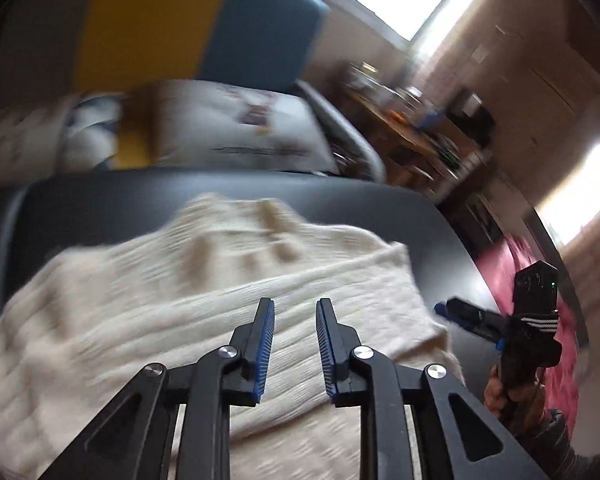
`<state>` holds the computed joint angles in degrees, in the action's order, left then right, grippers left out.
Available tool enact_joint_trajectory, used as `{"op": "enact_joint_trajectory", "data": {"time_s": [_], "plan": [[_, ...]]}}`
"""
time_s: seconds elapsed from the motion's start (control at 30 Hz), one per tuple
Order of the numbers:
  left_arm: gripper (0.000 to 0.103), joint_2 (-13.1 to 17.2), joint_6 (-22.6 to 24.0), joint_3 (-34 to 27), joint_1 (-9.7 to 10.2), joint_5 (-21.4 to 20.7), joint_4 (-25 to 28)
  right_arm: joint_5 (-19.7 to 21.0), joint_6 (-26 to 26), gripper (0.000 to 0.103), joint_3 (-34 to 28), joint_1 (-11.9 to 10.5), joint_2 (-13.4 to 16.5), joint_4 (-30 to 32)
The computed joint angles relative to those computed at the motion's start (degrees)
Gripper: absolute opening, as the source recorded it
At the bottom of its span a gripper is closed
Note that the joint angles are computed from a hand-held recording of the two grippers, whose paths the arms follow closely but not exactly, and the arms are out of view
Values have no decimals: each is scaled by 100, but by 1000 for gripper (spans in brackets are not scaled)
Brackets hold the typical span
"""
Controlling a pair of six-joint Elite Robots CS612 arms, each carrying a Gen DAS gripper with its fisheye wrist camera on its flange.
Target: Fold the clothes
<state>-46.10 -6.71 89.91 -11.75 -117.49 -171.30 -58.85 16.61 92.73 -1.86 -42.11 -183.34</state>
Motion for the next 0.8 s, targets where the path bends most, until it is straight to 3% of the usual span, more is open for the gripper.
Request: {"op": "enact_joint_trajectory", "data": {"time_s": [0.13,0.17,0.27,0.43,0.57,0.7,0.8], "plan": [[21,277,950,-723,-349,-46,1066,1476,888,71,529,-278,61,-662],[21,345,1173,-891,-412,-10,1316,1604,1038,71,597,-296,90,-745],[24,525,1705,-1319,-530,58,1949,1542,1377,71,755,-283,139,-967],[27,802,2264,-1873,-604,130,2681,923,1770,71,578,-181,291,-1552],[27,963,2703,-2179,-662,147,3135,650,2026,71,381,-99,451,-1780],[27,1102,3065,-2407,-692,280,3526,476,1799,72,348,-38,474,-1817],[27,1171,2999,-2546,-632,8,3805,467,1706,72,400,-55,477,-1907]]}}
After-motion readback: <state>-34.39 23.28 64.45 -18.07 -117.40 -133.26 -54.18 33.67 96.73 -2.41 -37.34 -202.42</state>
